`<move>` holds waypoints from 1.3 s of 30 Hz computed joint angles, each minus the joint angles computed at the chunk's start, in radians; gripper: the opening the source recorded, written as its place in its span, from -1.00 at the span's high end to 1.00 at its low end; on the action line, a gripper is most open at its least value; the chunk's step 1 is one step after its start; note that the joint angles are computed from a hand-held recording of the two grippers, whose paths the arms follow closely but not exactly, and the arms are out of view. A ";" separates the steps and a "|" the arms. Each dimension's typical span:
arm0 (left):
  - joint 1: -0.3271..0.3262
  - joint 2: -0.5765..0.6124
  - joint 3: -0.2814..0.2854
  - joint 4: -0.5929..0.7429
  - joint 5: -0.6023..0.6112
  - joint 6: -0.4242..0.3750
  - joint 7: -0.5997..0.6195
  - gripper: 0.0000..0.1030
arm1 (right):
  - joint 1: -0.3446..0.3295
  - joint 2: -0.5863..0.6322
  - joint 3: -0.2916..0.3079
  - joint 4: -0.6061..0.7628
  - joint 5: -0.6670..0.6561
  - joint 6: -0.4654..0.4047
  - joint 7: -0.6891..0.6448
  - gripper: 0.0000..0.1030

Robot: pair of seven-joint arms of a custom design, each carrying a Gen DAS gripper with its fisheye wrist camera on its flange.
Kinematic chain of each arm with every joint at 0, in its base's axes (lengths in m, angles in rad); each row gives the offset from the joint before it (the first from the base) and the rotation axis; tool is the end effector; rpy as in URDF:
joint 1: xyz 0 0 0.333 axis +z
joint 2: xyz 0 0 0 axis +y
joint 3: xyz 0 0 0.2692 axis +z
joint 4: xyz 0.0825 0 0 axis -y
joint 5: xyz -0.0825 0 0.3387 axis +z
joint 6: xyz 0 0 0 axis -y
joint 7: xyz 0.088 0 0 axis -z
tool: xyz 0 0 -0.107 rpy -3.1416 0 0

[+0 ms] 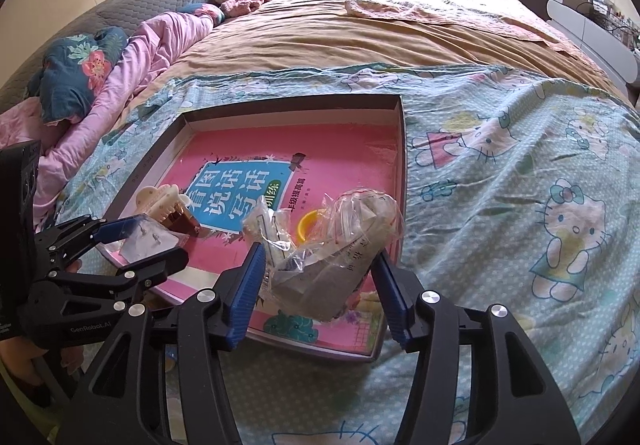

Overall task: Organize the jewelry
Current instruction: 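Open both tools to drop the packet and bag into the box, then withdraw both open tools toward the pearl earrings and the blue case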

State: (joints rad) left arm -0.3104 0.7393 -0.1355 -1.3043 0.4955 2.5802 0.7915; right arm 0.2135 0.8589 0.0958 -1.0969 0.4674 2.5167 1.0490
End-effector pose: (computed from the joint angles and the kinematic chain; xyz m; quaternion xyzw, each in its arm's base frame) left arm 0.6489 -0.2900 0.3506 -0.6898 0.6588 -0.2354 0.1864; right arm 0.7073 0.1949 0.3523 -0.8015 0.4907 -0.0760 0.3334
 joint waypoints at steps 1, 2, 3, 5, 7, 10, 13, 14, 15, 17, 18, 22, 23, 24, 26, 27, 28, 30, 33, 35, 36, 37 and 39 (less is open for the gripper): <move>-0.001 -0.002 0.001 -0.002 0.001 0.000 -0.001 -0.26 | 0.001 -0.006 -0.001 -0.009 0.001 0.006 0.001 -0.09; 0.000 0.000 0.000 0.001 -0.001 -0.002 0.001 -0.26 | 0.001 -0.014 -0.002 -0.024 0.003 0.018 -0.001 -0.13; 0.000 0.000 0.000 0.001 -0.001 -0.002 0.001 -0.26 | -0.001 -0.028 0.001 -0.047 0.010 0.039 -0.009 -0.21; -0.002 -0.009 0.003 -0.008 0.002 -0.003 -0.005 -0.42 | -0.005 -0.042 0.005 -0.065 0.019 0.054 -0.018 -0.23; -0.004 -0.017 0.005 -0.015 0.007 -0.002 -0.012 -0.42 | -0.009 -0.058 0.008 -0.083 0.028 0.070 -0.026 -0.26; -0.008 -0.036 0.009 -0.035 0.019 0.006 -0.026 -0.43 | -0.019 -0.094 0.019 -0.127 0.053 0.102 -0.052 -0.32; -0.013 -0.058 0.015 -0.057 0.035 0.018 -0.049 -0.50 | -0.032 -0.143 0.035 -0.190 0.091 0.148 -0.091 -0.44; -0.014 -0.070 0.018 -0.070 0.043 0.027 -0.060 -0.50 | -0.036 -0.158 0.041 -0.209 0.105 0.162 -0.105 -0.45; -0.015 -0.082 0.020 -0.084 0.051 0.034 -0.071 -0.51 | -0.041 -0.176 0.047 -0.232 0.121 0.177 -0.122 -0.49; -0.018 -0.108 0.026 -0.110 0.070 0.047 -0.096 -0.63 | -0.052 -0.213 0.062 -0.278 0.158 0.207 -0.162 -0.54; -0.019 -0.119 0.028 -0.122 0.080 0.054 -0.107 -0.64 | -0.053 -0.224 0.065 -0.291 0.171 0.215 -0.175 -0.57; -0.022 -0.173 0.039 -0.181 0.127 0.081 -0.166 -0.75 | -0.068 -0.282 0.086 -0.359 0.243 0.246 -0.243 -0.61; -0.023 -0.188 0.043 -0.198 0.140 0.088 -0.183 -0.76 | -0.070 -0.293 0.089 -0.371 0.258 0.250 -0.258 -0.61; -0.023 -0.201 0.044 -0.213 0.153 0.093 -0.199 -0.76 | -0.071 -0.305 0.092 -0.384 0.274 0.254 -0.273 -0.61; -0.020 -0.223 0.044 -0.238 0.172 0.103 -0.222 -0.76 | -0.070 -0.324 0.092 -0.405 0.298 0.260 -0.294 -0.62; -0.021 -0.237 0.047 -0.254 0.186 0.107 -0.239 -0.76 | -0.069 -0.332 0.091 -0.413 0.308 0.262 -0.303 -0.62; -0.019 -0.244 0.045 -0.262 0.194 0.108 -0.249 -0.76 | -0.069 -0.341 0.092 -0.424 0.320 0.266 -0.314 -0.62; -0.016 -0.266 0.045 -0.290 0.212 0.115 -0.275 -0.76 | -0.067 -0.360 0.092 -0.447 0.340 0.272 -0.333 -0.62; -0.010 -0.291 0.041 -0.324 0.236 0.119 -0.303 -0.76 | -0.060 -0.381 0.090 -0.472 0.363 0.277 -0.354 -0.62; -0.005 -0.308 0.039 -0.350 0.249 0.126 -0.321 -0.76 | -0.056 -0.395 0.088 -0.488 0.375 0.278 -0.366 -0.62; -0.002 -0.316 0.037 -0.361 0.255 0.127 -0.329 -0.76 | -0.054 -0.400 0.087 -0.494 0.381 0.279 -0.371 -0.62; -0.001 -0.324 0.037 -0.374 0.263 0.130 -0.339 -0.76 | -0.052 -0.406 0.086 -0.503 0.387 0.280 -0.376 -0.62; 0.005 -0.345 0.036 -0.404 0.276 0.134 -0.359 -0.76 | -0.047 -0.415 0.084 -0.514 0.394 0.279 -0.383 -0.62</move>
